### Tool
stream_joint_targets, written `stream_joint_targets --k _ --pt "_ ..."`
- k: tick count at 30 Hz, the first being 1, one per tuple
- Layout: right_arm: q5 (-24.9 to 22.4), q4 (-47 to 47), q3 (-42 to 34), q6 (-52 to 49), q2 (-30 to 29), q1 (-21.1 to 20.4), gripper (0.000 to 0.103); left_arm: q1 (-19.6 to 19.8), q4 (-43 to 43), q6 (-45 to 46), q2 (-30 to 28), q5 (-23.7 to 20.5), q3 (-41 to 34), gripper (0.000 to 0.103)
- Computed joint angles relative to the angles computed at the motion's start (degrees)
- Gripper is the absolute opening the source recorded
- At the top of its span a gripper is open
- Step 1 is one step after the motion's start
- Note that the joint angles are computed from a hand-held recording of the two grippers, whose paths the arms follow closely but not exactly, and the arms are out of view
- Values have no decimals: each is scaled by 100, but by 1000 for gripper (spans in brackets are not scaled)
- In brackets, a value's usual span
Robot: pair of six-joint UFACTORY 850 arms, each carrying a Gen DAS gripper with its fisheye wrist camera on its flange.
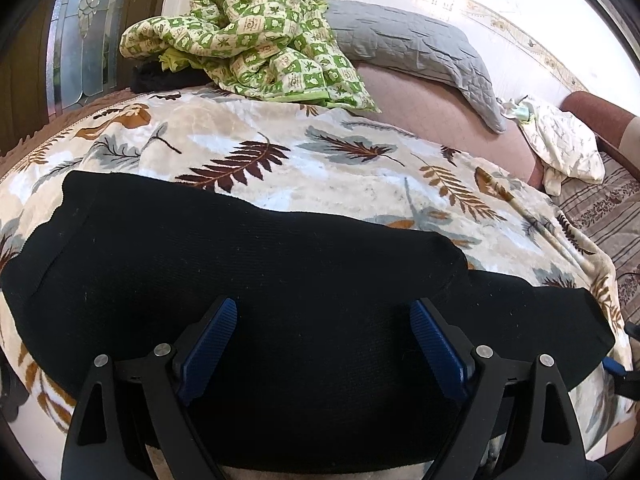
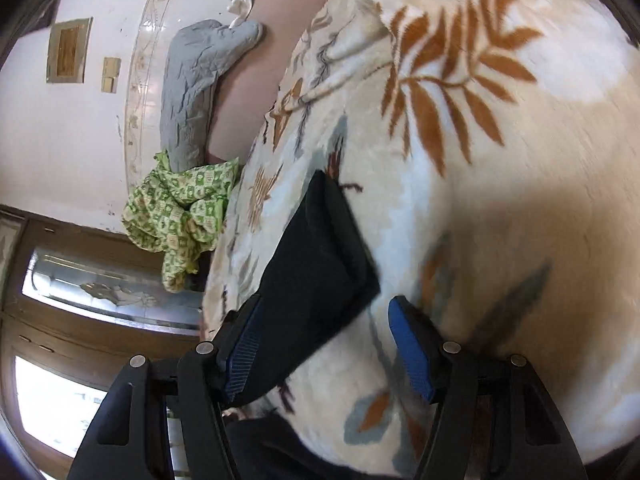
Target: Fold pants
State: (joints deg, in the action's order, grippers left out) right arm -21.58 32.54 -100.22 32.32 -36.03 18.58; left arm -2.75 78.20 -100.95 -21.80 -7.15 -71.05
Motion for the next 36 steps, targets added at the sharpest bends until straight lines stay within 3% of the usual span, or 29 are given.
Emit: stream_joint_targets --k 4,9,12,14,19,23,28,36 --pt "-221 -544 -532 481 -355 42 68 9 185 -198 -1 44 5 90" --pt "7 -20 -159 165 -134 32 64 61 651 -677 21 161 44 90" --pt "116 320 94 -57 1 -4 55 66 814 -854 17 161 46 90" --pt "140 266 150 105 16 -30 43 53 756 -792 5 124 37 90" --pt "-56 -832 99 1138 -10 16 14 48 730 -769 0 128 31 90" --pt "60 -1360 213 1543 63 76 13 41 428 -429 -14 125 10 91" --pt "80 -1685 256 1851 105 109 11 48 747 -750 -6 155 25 91" --pt "-425 -2665 -182 2242 -81 221 9 -14 319 -235 -28 -11 -5 91"
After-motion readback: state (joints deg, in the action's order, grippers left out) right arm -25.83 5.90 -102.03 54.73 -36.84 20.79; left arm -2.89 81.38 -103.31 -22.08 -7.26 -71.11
